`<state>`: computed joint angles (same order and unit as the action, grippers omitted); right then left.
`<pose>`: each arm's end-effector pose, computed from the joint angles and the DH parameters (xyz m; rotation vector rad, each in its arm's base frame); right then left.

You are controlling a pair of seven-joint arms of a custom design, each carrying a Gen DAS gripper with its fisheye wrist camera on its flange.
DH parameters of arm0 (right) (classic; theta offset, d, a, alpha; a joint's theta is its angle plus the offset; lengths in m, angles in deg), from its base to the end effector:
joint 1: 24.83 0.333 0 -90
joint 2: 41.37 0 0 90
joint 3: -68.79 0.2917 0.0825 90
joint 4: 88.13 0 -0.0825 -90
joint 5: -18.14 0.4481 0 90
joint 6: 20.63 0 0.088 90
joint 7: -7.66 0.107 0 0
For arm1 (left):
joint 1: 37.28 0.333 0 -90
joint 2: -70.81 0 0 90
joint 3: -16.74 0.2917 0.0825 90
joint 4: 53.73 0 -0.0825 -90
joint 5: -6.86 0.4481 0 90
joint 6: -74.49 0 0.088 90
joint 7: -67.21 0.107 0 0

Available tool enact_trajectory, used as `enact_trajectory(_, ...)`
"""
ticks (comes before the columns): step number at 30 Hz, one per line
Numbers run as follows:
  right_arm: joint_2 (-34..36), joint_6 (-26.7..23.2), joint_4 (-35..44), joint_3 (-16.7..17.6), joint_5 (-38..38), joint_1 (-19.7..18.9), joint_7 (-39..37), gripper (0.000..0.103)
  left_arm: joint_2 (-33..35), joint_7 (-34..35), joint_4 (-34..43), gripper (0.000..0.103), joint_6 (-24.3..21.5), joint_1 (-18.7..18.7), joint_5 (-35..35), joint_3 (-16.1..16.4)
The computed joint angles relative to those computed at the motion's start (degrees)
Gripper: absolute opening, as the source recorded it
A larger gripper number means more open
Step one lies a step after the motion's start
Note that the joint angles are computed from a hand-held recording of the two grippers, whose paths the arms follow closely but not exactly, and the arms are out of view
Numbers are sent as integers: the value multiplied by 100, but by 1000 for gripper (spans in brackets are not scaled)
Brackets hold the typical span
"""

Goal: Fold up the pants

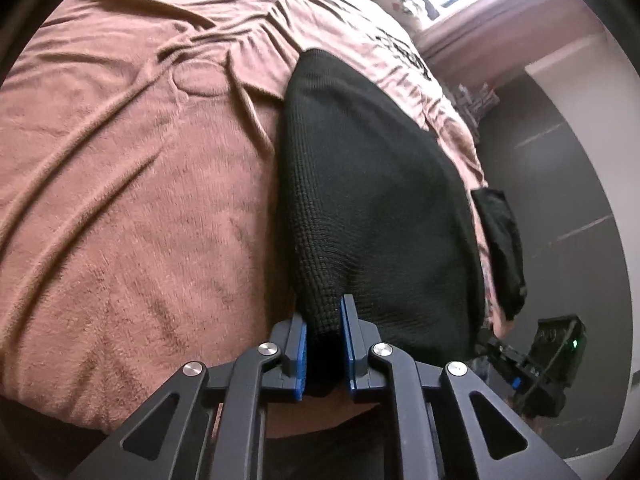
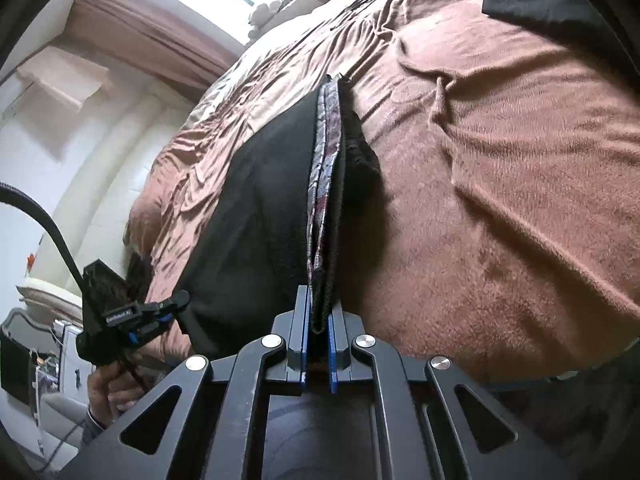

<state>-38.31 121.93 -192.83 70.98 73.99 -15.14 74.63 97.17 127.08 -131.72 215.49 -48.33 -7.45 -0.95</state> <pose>0.6688 0.1362 0.5221 -1.5292 1.5457 0.0978 0.7141 -0.3370 0.5066 2.2094 -1.7287 1.0531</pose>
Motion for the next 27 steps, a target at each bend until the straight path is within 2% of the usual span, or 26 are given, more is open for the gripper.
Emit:
enact_trajectory(2,48,-40,9,-10,-195,-1,202,6,52,-74,110,22,-205,-65,155,60)
enact_trajectory(4,16,-33,-17,-10,-225,-11,237,9,-33,-71,14,29,-203,-51,213,86)
enact_trajectory(5,-22,-4,-36,-5,-141,-17,139,9,-68,-108,-2,34,-213,-66,291,125)
enact_trajectory(6,-66,44,-39,-7,-44,-24,-27,14,-108,-161,-22,39,-230,-81,383,171)
enact_trajectory(8,-122,183,-30,-15,-14,-15,-189,40,-174,-216,-75,41,-192,-73,479,213)
enact_trajectory(9,-145,311,-19,-17,71,-7,-316,63,-168,-244,-41,41,-170,-66,510,229)
enact_trajectory(10,-164,441,-14,-17,212,0,-482,69,-188,-252,-63,41,-136,-52,515,225)
enact_trajectory(11,-147,528,54,-24,334,2,-631,69,-184,-261,-44,41,-120,-44,529,227)
enact_trajectory(17,335,340,815,-6,181,-94,-594,69,61,-316,350,42,-150,-69,702,253)
enact_trajectory(24,1483,-314,2341,192,-212,-319,-141,69,563,-361,1028,42,-319,-131,797,243)
enact_trajectory(27,2140,-630,3227,322,-496,-415,202,65,768,-379,1298,42,-381,-162,824,246)
